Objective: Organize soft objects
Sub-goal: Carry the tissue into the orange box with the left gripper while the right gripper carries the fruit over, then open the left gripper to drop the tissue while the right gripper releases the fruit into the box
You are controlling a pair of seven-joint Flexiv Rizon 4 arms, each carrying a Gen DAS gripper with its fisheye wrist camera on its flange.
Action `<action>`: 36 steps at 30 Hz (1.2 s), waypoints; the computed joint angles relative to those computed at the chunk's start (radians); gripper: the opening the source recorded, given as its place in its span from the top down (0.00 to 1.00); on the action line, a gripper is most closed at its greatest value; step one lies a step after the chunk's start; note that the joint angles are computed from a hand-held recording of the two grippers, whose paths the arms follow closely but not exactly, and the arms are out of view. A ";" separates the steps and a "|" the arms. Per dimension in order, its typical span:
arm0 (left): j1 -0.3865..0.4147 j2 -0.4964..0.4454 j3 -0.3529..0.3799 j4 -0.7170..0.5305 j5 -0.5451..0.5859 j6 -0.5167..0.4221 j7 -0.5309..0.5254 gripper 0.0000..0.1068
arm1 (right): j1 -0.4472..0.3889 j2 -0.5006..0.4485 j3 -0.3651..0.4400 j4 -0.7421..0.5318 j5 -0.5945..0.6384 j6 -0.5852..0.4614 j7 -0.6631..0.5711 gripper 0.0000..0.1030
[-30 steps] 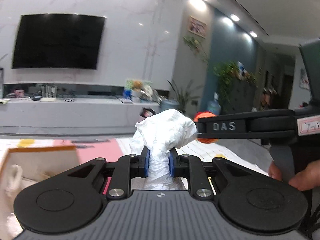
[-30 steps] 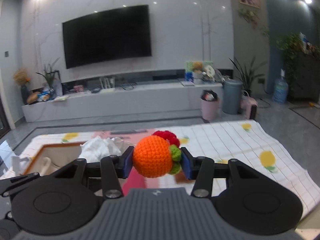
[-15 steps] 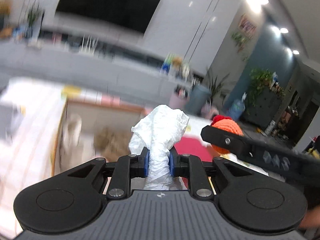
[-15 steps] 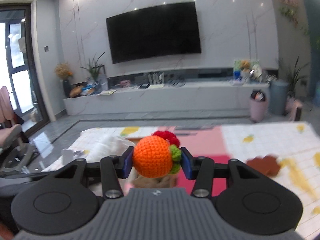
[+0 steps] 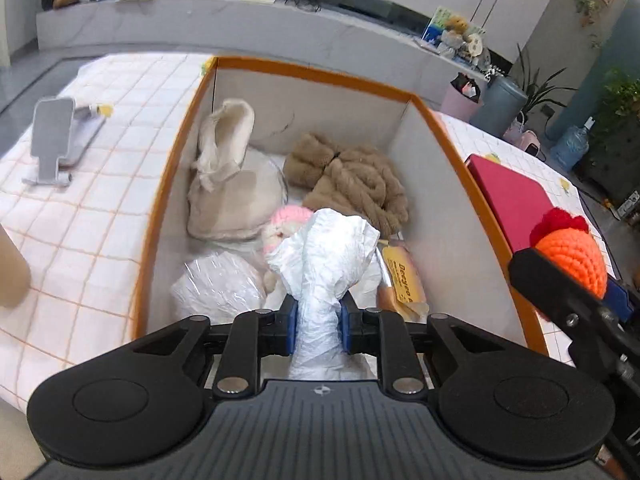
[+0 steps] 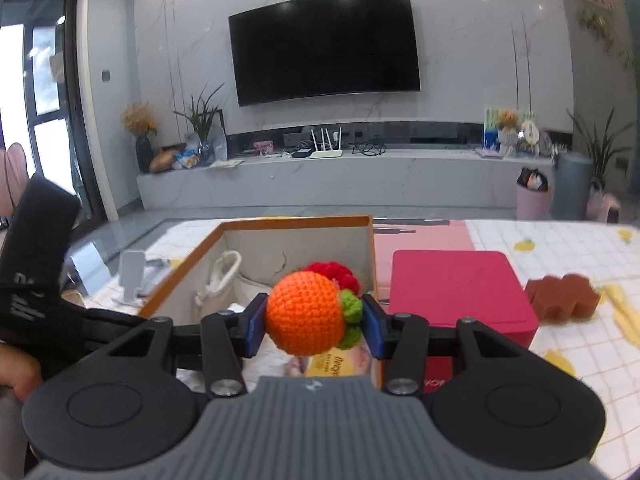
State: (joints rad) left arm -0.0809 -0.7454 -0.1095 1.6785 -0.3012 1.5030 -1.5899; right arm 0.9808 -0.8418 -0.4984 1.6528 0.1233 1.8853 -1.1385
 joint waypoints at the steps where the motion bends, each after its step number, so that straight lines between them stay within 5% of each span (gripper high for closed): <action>1: 0.004 -0.002 -0.007 -0.002 -0.007 -0.005 -0.004 0.75 | -0.001 -0.005 0.000 -0.005 0.002 0.001 0.002 0.53; 11: -0.079 -0.025 0.106 -0.048 0.034 -0.056 -0.090 0.68 | -0.012 -0.011 -0.008 -0.003 -0.048 -0.056 0.044 0.53; 16: -0.010 -0.008 0.010 -0.015 0.021 -0.025 -0.053 0.43 | -0.006 -0.013 -0.023 0.005 -0.057 -0.053 0.065 0.53; 21: -0.127 0.020 0.169 -0.040 0.094 -0.066 -0.096 0.31 | -0.003 -0.002 -0.034 0.018 -0.072 -0.068 0.089 0.53; 26: -0.109 0.063 0.149 0.006 0.119 0.001 -0.110 0.30 | 0.051 -0.008 -0.103 0.040 -0.063 -0.068 0.105 0.53; 28: -0.102 0.080 0.141 0.032 0.112 0.045 -0.095 0.26 | 0.023 0.017 -0.061 0.039 -0.081 -0.086 0.110 0.53; 30: -0.176 0.084 0.245 0.026 0.139 0.053 -0.145 0.25 | -0.031 0.050 0.013 0.033 -0.135 -0.117 0.097 0.53; 32: -0.225 0.083 0.318 0.022 0.158 0.069 -0.179 0.25 | -0.005 0.056 -0.017 0.041 -0.182 -0.151 0.090 0.53; 34: -0.220 0.089 0.324 0.038 0.160 0.107 -0.195 0.25 | 0.010 0.057 -0.037 0.039 -0.233 -0.172 0.082 0.53; 36: -0.199 0.099 0.314 0.049 0.155 0.110 -0.188 0.25 | -0.049 0.080 0.040 0.016 -0.281 -0.198 0.075 0.53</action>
State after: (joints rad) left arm -0.2804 -0.6468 0.2044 1.7274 -0.1464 1.6133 -1.7777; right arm 0.9322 -0.7622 -0.4589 1.6687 -0.1573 1.6874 -1.0635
